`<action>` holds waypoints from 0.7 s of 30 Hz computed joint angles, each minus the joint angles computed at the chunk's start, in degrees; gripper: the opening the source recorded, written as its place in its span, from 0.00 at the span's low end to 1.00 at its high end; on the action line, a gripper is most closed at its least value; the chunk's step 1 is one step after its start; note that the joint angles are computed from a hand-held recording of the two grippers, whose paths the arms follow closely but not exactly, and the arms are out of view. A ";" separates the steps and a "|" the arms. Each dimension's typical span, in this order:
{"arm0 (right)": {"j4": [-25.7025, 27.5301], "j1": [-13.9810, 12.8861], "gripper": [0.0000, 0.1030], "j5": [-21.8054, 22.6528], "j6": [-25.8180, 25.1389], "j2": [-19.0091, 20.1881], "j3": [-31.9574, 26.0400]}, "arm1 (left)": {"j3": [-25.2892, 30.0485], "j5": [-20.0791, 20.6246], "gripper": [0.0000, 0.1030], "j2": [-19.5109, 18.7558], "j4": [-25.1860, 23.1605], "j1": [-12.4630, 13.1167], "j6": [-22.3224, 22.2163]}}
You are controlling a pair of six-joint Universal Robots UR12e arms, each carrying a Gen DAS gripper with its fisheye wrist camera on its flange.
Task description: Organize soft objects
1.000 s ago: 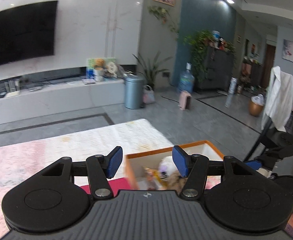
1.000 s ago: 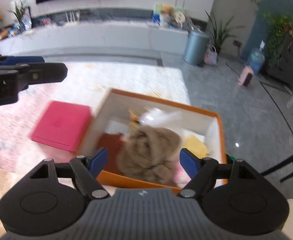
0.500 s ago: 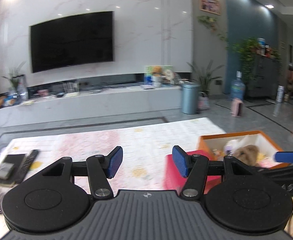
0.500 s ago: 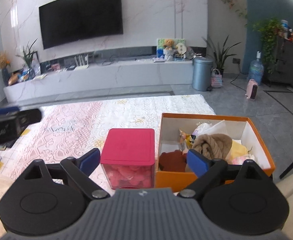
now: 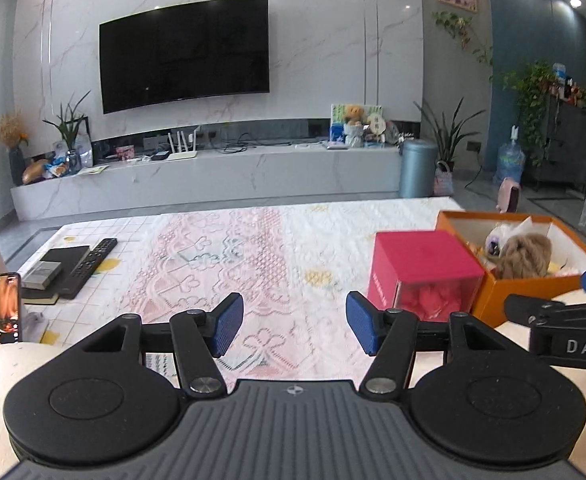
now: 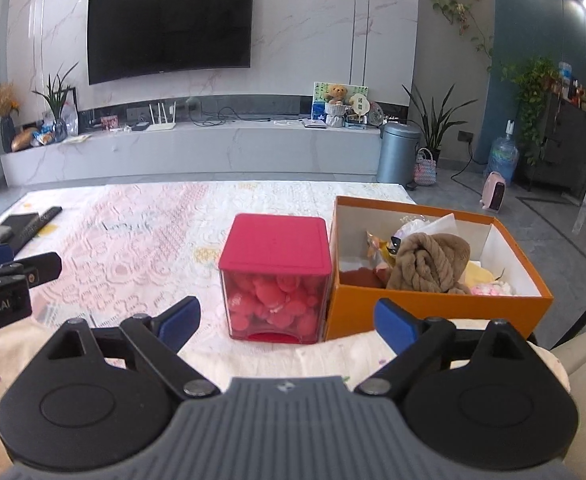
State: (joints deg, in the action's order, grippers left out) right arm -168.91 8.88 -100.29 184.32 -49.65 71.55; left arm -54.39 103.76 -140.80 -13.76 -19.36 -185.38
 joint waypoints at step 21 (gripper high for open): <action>-6.88 -0.02 0.90 -3.78 6.80 0.87 3.28 | -2.79 2.50 0.84 -0.10 -1.59 -1.37 2.29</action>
